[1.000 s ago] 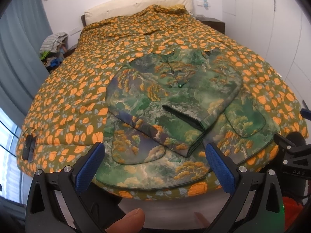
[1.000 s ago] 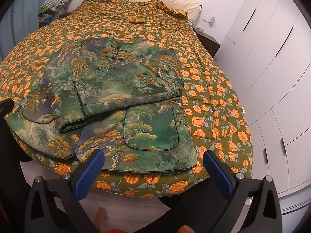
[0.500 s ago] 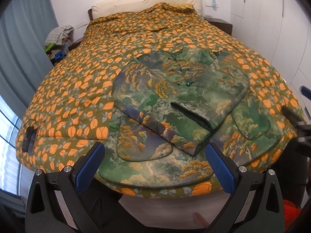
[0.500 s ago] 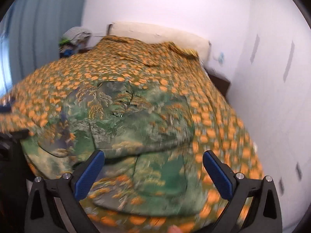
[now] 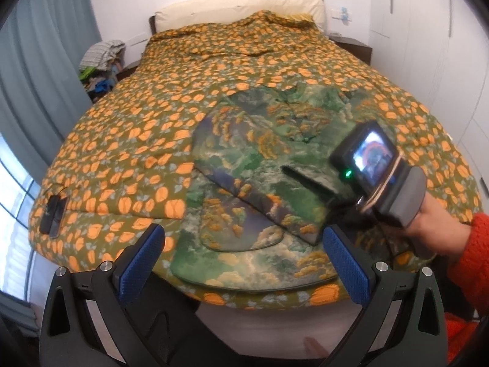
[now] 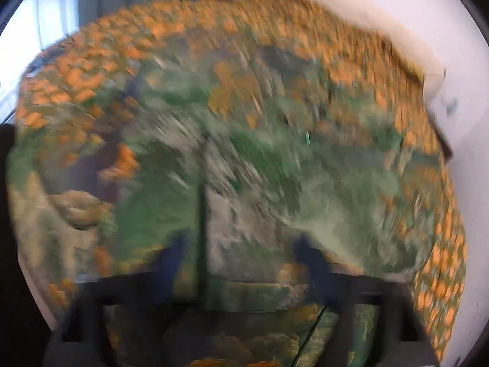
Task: Fold large clothes
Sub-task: 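Grasp the jacket's folded sleeve with the right gripper and lift it away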
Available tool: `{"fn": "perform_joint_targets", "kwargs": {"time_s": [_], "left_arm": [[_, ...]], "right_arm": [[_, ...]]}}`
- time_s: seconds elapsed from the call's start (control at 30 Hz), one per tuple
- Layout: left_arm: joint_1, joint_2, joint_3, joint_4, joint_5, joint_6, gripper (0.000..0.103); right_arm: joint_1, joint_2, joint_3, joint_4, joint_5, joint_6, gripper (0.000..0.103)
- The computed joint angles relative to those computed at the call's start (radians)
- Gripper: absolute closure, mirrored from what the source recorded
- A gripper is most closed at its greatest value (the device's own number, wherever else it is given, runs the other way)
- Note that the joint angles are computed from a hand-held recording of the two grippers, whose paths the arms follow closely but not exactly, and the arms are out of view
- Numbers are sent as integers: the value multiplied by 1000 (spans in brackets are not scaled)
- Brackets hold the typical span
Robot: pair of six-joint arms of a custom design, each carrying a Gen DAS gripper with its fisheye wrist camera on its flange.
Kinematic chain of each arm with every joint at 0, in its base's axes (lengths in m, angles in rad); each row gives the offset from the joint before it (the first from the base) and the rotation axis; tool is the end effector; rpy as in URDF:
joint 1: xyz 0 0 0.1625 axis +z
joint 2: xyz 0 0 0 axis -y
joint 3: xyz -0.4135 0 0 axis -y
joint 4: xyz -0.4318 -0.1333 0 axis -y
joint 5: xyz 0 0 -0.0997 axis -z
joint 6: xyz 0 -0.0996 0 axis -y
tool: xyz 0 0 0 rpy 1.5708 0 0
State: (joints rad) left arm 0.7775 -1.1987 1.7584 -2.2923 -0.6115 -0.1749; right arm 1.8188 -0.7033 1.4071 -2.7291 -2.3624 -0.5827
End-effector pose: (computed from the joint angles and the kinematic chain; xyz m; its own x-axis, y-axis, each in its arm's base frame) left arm -0.2939 -0.5908 0.2781 -0.6115 0.1913 -0.7677 0.6062 0.7369 -0.2993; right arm 0.2483 -0.7262 0.1314 -0.5114 -0.3705 0.7753 -0.6012 0.7990 -0.0148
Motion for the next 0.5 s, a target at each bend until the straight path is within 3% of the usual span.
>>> {"fn": "perform_joint_targets", "kwargs": {"time_s": [0.07,0.2,0.33,0.5], "left_arm": [[4,-13,5,5,10,-12,0],[19,-19,5,5,4,-27,0],[27,6,-14,11,-14,-16,0],[16,35,-29,-21,-35,48,0]], "right_arm": [[-7,-52,16,49,54,98,87],[-4,-217,138,-124,113,138,88],[-26,-365,208,-252,89,154,89],[-108,-528,269,-389,28,157,89]]}}
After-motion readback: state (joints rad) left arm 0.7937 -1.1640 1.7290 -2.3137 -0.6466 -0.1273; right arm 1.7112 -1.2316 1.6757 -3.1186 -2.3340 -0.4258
